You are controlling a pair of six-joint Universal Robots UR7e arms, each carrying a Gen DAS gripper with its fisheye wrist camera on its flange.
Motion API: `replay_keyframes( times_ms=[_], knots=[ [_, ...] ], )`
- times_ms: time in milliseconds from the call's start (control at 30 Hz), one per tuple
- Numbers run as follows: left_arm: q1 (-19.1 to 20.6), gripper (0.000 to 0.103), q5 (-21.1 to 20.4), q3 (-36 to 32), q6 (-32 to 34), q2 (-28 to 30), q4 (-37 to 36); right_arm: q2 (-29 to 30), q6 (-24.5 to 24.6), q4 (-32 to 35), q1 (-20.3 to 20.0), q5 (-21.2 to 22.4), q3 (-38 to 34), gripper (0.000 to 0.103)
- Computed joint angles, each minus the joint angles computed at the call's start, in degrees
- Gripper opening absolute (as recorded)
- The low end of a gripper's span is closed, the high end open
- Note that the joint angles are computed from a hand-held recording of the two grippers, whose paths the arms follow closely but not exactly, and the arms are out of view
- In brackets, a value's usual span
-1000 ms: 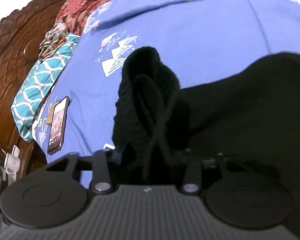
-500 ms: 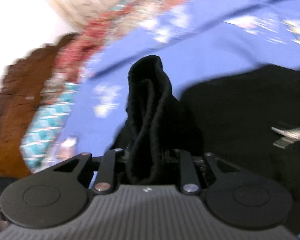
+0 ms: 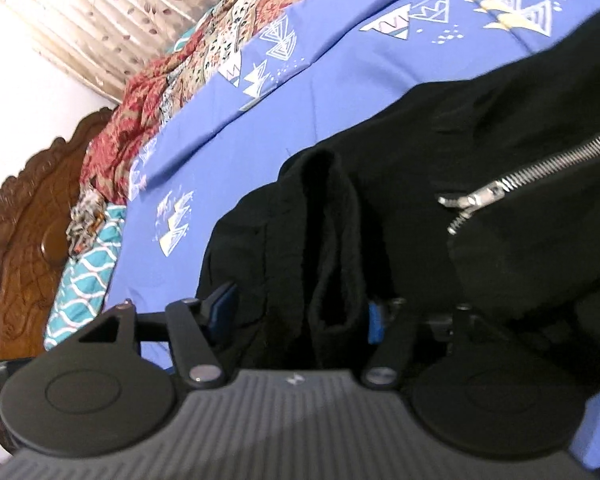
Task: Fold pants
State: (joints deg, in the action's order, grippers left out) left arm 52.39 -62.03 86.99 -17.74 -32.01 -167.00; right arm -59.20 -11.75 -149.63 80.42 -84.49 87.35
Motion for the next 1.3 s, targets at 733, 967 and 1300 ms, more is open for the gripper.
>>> replay_keyframes(
  times_ms=[733,967,1300],
  knots=[
    [1.01,0.063,-1.05,-0.49,-3.78,-0.90,3.42,2.85,-12.70,-5.60,2.84,-8.05,1.48,0.036],
    [-0.89,0.062,-0.09,-3.17,0.92,0.97,2.08,0.21,-20.51,-23.08,2.93,-5.89,7.48,0.024],
    [0.15,0.076,1.01,-5.61,-1.62,1.79,4.70,-2.80,-15.52,-26.40,-0.22,-8.47,9.09,0.047]
  ],
)
